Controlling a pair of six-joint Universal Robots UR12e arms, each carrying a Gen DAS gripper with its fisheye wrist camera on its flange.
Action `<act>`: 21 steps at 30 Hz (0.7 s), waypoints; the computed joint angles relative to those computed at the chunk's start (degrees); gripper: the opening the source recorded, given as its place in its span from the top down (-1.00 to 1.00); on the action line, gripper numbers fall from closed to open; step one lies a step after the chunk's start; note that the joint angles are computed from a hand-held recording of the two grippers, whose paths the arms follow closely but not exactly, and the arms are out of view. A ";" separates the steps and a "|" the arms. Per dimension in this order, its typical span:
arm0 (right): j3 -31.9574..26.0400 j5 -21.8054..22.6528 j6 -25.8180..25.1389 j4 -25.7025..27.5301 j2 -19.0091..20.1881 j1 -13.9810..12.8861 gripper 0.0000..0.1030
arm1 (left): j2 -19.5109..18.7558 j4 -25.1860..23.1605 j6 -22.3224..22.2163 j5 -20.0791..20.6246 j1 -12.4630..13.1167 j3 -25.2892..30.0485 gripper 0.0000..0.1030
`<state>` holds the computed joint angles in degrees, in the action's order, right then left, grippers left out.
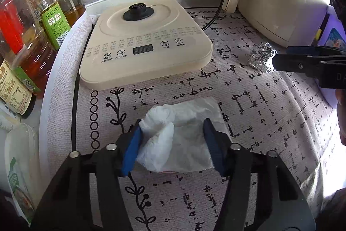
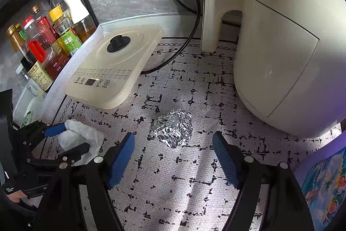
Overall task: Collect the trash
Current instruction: 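Grasp the white tissue with the left tool while the right tool grasps the foil ball, then carry the tissue with the left tool into the bucket while the right tool drops the foil ball there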
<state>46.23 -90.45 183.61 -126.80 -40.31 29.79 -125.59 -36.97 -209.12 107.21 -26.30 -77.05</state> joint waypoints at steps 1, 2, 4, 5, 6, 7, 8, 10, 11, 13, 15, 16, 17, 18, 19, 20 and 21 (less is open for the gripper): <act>-0.19 0.06 -0.18 0.07 0.15 0.02 -0.42 | 0.24 0.35 -0.77 -0.23 0.14 -0.35 0.50; -0.45 0.08 -0.29 0.34 0.33 0.04 -0.42 | 0.45 0.35 -1.65 -0.44 0.34 -0.60 0.62; -0.91 0.31 -0.46 0.69 0.63 0.09 -0.41 | 1.10 1.05 -3.75 -0.54 0.61 -1.46 0.72; -1.09 0.41 -0.61 0.73 0.74 0.12 -0.41 | 1.44 2.00 -4.57 -0.36 0.71 -1.98 0.73; -1.32 0.55 -0.84 0.70 0.87 0.15 -0.40 | 1.88 3.15 -5.25 -0.42 0.78 -2.66 0.73; -1.44 0.67 -1.08 0.51 0.94 0.20 -0.40 | 2.26 3.90 -5.84 -0.45 0.83 -3.16 0.73; -1.56 0.78 -1.37 0.24 1.02 0.22 -0.40 | 2.62 4.29 -6.17 -0.30 0.80 -3.57 0.73; -1.68 0.64 -2.02 -0.56 1.21 0.27 -0.41 | 2.91 4.57 -6.40 0.39 0.65 -3.81 0.73; -1.92 0.30 -2.39 -0.54 1.45 0.32 -0.40 | 3.13 5.01 -6.72 0.44 0.58 -4.11 0.73; -3.51 -0.39 -2.90 1.78 2.36 0.40 -0.05 | 3.43 5.80 -7.41 0.18 0.50 -4.59 0.73; -4.47 -0.23 -3.34 3.65 2.85 0.38 0.09 | 3.54 6.27 -7.35 0.22 0.31 -4.68 0.73; -4.19 -0.64 -3.62 3.29 2.68 0.48 0.10 | 3.61 6.73 -7.21 0.42 0.21 -4.77 0.73; -3.79 -0.81 -4.03 2.85 2.37 0.60 0.10 | 3.81 7.30 -7.18 0.53 0.14 -5.05 0.73; -3.04 -0.88 -4.48 2.04 1.90 0.70 0.10 | 3.97 7.92 -7.37 0.52 0.08 -5.28 0.73; -2.33 -1.08 -4.78 1.42 1.41 0.84 0.10 | 3.98 8.31 -7.67 0.36 0.11 -5.29 0.73; -1.66 -1.13 -4.87 0.88 0.91 0.96 0.10 | 4.32 8.41 -7.93 0.11 0.13 -5.64 0.73; -0.70 -0.94 -4.76 0.11 0.26 1.04 0.10 | 4.51 8.31 -7.92 -0.02 0.07 -5.75 0.73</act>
<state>45.53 -91.39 178.85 -126.69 -40.05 30.84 -121.08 -28.67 -217.04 107.19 -26.23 -82.80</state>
